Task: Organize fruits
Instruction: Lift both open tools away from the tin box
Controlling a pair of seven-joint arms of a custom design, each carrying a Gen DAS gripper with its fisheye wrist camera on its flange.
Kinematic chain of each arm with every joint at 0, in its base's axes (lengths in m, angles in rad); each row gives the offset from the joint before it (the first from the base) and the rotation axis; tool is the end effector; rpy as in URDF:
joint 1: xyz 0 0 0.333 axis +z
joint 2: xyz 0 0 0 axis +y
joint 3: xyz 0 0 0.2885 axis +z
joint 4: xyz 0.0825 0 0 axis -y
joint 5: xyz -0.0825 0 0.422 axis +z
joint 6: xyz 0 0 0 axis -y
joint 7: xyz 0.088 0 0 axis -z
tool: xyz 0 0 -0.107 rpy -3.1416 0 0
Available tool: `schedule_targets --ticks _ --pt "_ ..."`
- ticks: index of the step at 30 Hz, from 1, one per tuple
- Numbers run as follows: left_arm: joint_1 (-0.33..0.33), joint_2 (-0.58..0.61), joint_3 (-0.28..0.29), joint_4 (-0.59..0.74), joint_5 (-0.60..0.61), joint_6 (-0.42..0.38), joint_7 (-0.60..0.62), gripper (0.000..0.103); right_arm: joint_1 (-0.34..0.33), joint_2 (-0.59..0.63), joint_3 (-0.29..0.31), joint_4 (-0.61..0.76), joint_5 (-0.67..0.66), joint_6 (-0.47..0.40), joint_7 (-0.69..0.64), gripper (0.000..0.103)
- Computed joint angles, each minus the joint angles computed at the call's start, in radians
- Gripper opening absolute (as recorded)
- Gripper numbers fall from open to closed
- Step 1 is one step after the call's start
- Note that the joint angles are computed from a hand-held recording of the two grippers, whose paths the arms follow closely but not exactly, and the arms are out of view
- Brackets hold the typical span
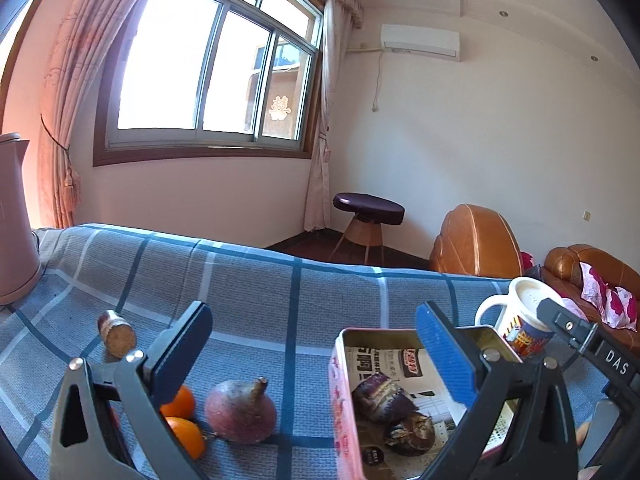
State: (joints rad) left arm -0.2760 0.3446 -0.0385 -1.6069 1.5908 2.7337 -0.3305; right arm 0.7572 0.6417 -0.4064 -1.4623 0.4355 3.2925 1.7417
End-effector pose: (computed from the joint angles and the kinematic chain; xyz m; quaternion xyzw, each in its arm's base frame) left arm 0.6747 -0.2565 0.4469 -0.6549 0.4903 -0.4167 0.3963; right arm 0.7069 0.3004 0.4430 -0.5594 0.5904 -0.2717 0.5145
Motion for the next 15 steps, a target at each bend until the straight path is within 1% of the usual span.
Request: schedule_targets --ticks 2,3,5,8,12,15 --pt "0.006 -0.017 0.001 -0.026 -0.019 -0.011 0.011 0.103 0.069 0.023 -0.088 0.002 0.015 -0.005 0.013 0.078" --pt "0.011 -0.026 0.001 -0.038 -0.026 -0.011 0.013 0.103 0.079 0.028 -0.104 0.002 0.012 -0.007 0.013 0.078" --pt "0.018 -0.044 -0.001 -0.065 -0.028 -0.014 0.01 0.103 0.135 0.052 -0.178 0.004 0.017 -0.014 0.031 0.078" --pt "0.027 -0.07 -0.007 -0.102 -0.022 -0.03 0.009 0.103 0.205 0.068 -0.262 -0.025 0.032 0.006 0.034 0.078" --pt "0.042 -0.085 -0.021 -0.13 -0.028 -0.035 0.033 0.103 0.273 0.105 -0.347 -0.028 0.068 -0.005 0.031 0.078" --pt "0.044 -0.087 -0.029 -0.141 -0.039 -0.049 0.065 0.103 0.315 0.132 -0.406 -0.028 0.07 -0.035 0.06 0.078"
